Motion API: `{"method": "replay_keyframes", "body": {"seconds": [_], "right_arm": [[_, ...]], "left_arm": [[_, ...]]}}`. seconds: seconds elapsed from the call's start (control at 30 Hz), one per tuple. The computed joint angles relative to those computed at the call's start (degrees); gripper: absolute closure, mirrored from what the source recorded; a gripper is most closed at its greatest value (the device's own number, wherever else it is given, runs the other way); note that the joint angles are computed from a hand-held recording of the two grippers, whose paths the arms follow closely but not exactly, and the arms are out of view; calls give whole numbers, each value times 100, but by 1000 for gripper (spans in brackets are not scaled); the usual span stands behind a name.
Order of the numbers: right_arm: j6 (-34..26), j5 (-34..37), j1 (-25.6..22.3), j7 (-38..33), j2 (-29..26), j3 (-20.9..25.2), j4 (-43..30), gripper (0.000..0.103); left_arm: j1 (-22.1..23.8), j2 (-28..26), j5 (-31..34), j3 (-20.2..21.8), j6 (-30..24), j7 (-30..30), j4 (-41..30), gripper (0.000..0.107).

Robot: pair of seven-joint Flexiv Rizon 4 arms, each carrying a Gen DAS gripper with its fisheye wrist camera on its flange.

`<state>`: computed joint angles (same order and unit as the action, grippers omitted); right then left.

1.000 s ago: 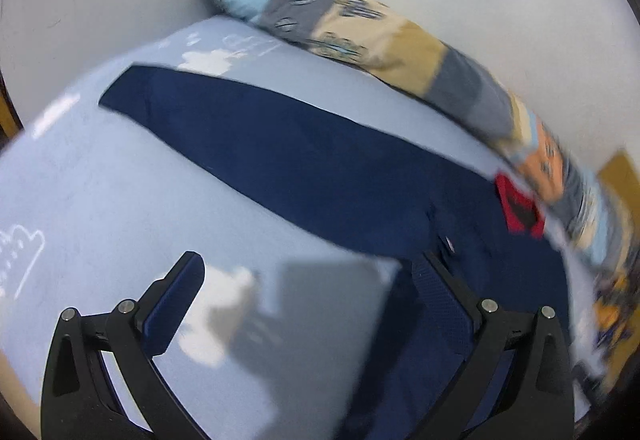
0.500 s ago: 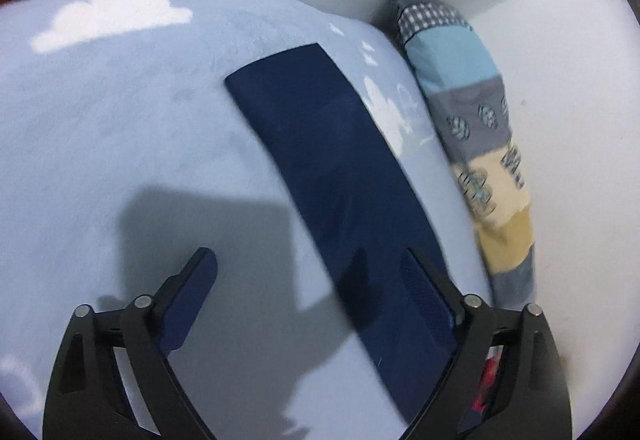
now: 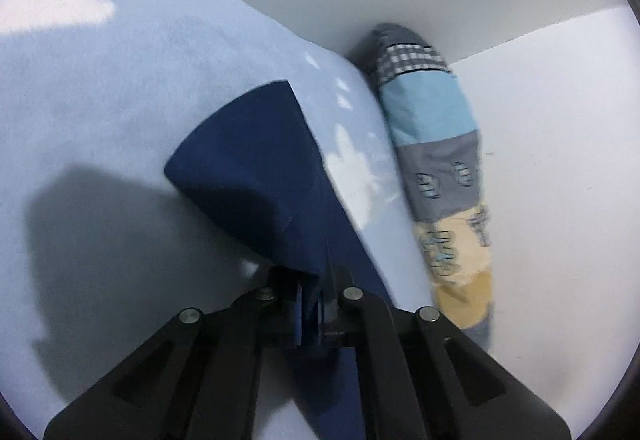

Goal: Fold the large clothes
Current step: 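Grasp the other sleeve cuff with the left gripper and lift it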

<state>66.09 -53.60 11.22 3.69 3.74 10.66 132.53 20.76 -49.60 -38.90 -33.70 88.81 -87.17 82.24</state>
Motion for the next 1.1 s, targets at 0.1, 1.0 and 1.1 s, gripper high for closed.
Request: {"method": "replay_keyframes", "body": {"seconds": [0.1, 1.0, 1.1], "right_arm": [[108, -137, -49, 167, 32, -21, 26, 39], [-115, -834, -1406, 1368, 2185, 176, 1104, 39], [49, -730, -1646, 1363, 2510, 185, 1289, 39]], "left_arm": [[-41, 202, 64, 143, -150, 85, 51, 104], [-3684, 1438, 1371, 2322, -2546, -900, -2232, 104], [-4068, 1260, 1650, 2428, -2864, -1114, -2614, 104]]}}
